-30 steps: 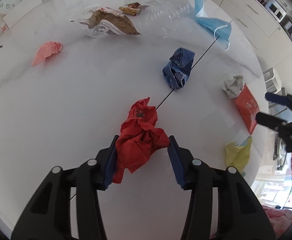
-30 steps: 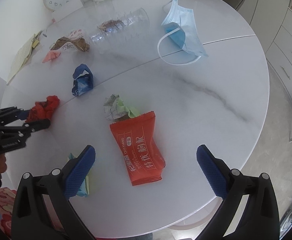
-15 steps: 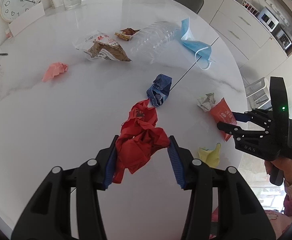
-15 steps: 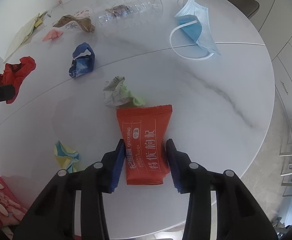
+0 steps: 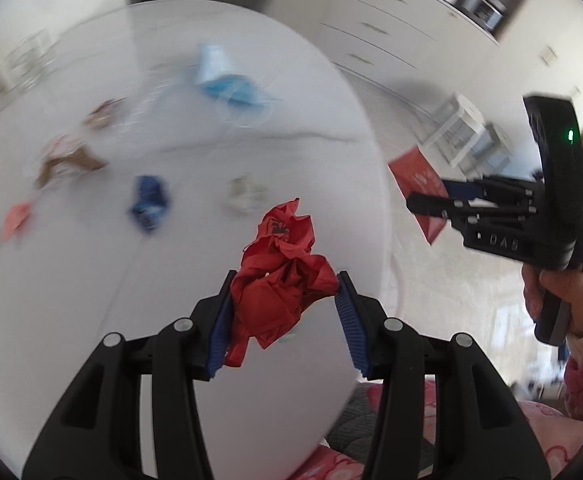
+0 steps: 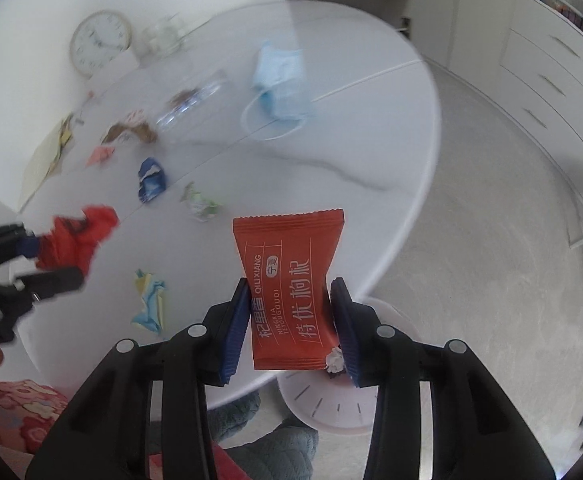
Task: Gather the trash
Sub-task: 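Drop the red paper into the bin while the right gripper drops the wrapper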
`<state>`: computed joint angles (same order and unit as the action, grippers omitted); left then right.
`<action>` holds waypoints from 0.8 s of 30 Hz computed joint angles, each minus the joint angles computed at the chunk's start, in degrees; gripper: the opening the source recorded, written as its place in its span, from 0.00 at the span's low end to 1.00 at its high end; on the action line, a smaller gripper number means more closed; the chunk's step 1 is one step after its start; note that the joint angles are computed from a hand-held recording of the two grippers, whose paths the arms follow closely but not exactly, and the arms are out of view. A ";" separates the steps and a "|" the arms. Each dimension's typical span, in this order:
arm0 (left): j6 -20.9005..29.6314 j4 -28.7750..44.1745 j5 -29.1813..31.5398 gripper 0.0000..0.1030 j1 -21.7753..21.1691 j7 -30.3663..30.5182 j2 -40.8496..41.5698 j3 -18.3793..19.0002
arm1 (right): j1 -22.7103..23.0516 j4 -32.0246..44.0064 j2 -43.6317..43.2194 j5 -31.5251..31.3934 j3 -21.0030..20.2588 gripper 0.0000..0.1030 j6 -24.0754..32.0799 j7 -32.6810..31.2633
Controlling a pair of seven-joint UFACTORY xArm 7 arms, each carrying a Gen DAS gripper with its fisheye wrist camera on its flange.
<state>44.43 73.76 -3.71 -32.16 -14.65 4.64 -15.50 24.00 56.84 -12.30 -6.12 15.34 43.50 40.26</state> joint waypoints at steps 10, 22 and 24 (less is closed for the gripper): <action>4.83 20.70 0.26 0.49 -9.57 5.67 20.13 -2.65 | -3.60 -13.56 -21.13 2.34 -1.38 0.40 6.27 2.01; 4.05 23.95 4.34 0.79 -14.44 -2.70 21.38 0.62 | -4.37 -18.21 -26.08 6.77 -2.04 0.40 5.87 -2.51; 4.47 24.08 5.19 0.79 -14.47 -4.80 20.63 1.05 | -4.03 -18.42 -26.01 7.50 -2.05 0.40 5.57 -3.24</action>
<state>48.90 97.83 1.48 -46.64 -19.45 25.27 -14.45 19.97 38.42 -38.31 1.38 13.29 49.07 37.01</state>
